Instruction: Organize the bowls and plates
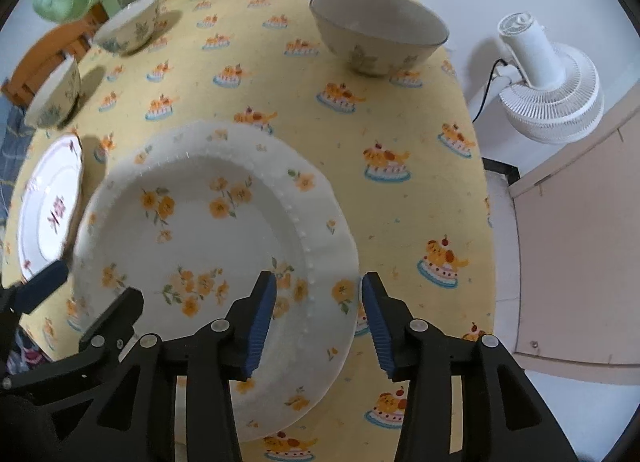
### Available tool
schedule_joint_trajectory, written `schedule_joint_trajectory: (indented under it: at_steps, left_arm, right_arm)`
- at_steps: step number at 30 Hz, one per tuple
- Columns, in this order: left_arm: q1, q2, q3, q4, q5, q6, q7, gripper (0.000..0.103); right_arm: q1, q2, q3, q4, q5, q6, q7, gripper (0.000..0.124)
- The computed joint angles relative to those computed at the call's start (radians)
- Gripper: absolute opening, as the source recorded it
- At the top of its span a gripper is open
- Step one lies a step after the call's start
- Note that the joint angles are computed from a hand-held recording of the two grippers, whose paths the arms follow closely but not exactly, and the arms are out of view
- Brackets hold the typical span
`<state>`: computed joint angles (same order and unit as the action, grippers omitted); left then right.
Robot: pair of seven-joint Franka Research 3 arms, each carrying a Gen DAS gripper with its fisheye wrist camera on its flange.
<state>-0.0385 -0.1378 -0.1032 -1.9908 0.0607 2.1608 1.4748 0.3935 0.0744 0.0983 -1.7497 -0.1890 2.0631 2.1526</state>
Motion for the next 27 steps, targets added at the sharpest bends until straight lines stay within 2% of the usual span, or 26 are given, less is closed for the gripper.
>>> schedule_joint_trajectory:
  at_steps: [2,5,7,13,18,21,27]
  left_arm:
    - [0.003,-0.011,0.003,-0.003,0.002,0.005,-0.007,0.082]
    - [0.006,-0.027,0.016,-0.007,-0.026,0.013,0.028,0.083]
    - [0.008,-0.032,0.022,-0.005,-0.039,0.018,0.052,0.083]
    - [0.027,-0.051,0.049,-0.014,-0.084,0.037,0.134,0.085]
    - [0.051,-0.051,0.081,0.000,-0.141,0.037,0.245,0.085]
    - [0.071,-0.052,0.089,0.007,-0.130,0.040,0.296,0.087]
    - [0.114,-0.036,0.125,0.029,-0.193,0.031,0.420,0.087]
  right_arm:
    - [-0.001,-0.008,0.001,0.000,0.011,0.032,-0.009,0.054]
    - [0.001,-0.016,0.006,-0.001,0.019,0.078,-0.021,0.068]
    - [0.009,-0.014,0.012,0.012,-0.002,0.078,-0.006,0.075]
    - [0.044,0.015,0.023,0.072,-0.031,0.036,0.055,0.076]
    - [0.093,0.048,0.029,0.142,-0.112,-0.009,0.150,0.076]
    - [0.128,0.084,0.032,0.207,-0.155,-0.049,0.186,0.076]
    - [0.184,0.151,0.027,0.309,-0.146,-0.070,0.238,0.076]
